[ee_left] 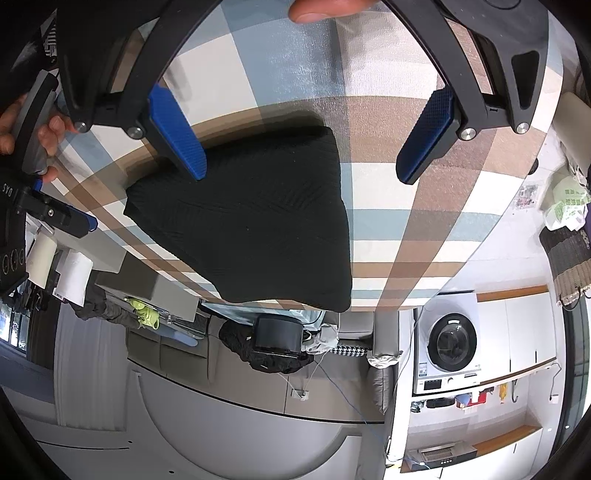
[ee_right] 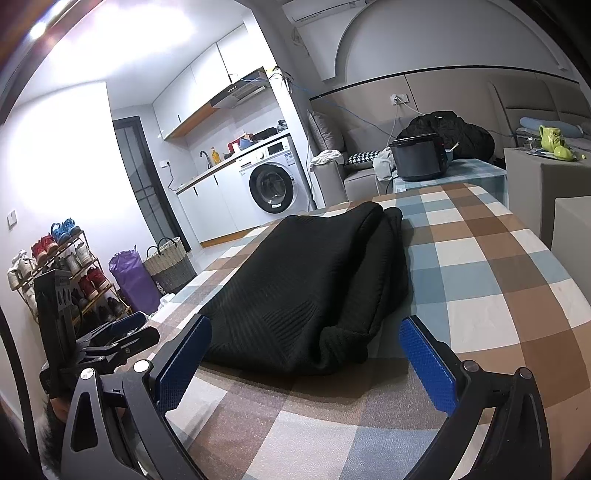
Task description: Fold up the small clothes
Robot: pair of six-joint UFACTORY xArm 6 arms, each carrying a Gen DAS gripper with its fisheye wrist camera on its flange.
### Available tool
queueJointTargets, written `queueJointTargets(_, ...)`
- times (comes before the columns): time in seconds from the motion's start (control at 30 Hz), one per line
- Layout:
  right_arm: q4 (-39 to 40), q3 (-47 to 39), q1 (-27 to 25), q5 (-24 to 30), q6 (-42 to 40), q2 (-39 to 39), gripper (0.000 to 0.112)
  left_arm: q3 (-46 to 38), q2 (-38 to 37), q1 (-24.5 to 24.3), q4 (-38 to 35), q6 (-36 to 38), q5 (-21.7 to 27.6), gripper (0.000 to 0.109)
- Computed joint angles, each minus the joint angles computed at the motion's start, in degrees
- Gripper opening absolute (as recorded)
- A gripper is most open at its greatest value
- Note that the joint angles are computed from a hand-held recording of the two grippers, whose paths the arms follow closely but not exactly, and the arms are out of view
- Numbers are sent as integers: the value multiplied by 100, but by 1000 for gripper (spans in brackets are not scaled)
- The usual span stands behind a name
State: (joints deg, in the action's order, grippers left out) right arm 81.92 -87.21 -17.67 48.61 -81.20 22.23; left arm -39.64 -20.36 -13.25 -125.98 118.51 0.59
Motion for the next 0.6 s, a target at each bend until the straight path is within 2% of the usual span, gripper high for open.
queueJointTargets(0.6,1,20,1,1,-6,-14,103,-6,4,2,-22,27,-2,102)
